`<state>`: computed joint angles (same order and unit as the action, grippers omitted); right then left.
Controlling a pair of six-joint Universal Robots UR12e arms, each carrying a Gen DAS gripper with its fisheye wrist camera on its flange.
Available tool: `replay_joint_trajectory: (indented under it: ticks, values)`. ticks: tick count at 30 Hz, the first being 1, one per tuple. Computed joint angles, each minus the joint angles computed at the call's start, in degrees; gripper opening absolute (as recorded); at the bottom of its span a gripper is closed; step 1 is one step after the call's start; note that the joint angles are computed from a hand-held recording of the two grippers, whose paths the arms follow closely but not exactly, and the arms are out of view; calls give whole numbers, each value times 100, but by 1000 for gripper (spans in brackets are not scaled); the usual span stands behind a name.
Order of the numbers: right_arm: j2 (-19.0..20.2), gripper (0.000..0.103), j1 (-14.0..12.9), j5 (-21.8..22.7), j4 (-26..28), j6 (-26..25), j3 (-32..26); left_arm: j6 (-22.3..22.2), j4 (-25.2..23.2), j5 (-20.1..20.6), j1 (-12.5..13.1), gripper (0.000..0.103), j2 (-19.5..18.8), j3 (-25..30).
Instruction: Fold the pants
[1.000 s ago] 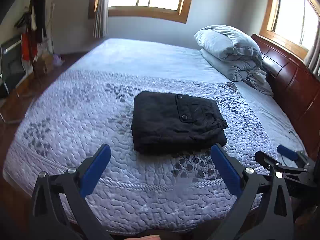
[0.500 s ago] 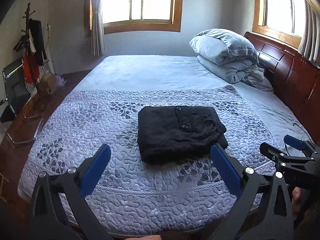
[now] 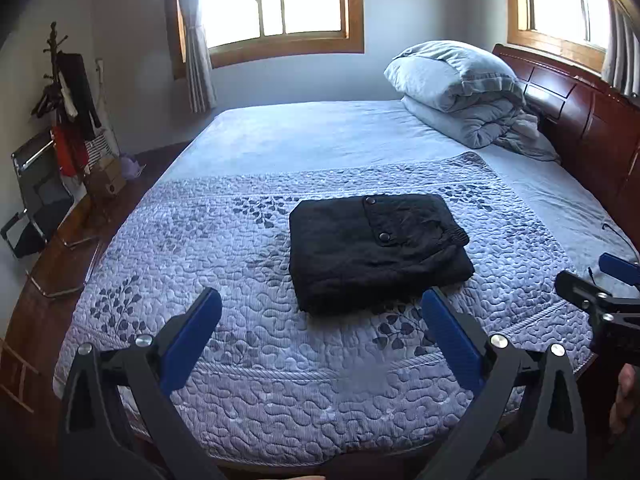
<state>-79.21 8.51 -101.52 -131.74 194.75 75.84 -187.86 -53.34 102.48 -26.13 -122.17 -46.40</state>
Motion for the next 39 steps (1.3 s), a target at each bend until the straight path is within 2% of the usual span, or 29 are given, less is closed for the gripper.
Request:
replay_joint_trajectory:
  ticks: [6,13,39]
  values:
    - [8,99,6,27,28,-15,4,-54,-59,-72,57,100,54,-126]
    - [22,99,11,16,42,-78,-10,-80,77,-387,127,100,186,-325]
    - [36,99,-2,24,113,-55,-15,-65,37,-389,122,100,171,-297]
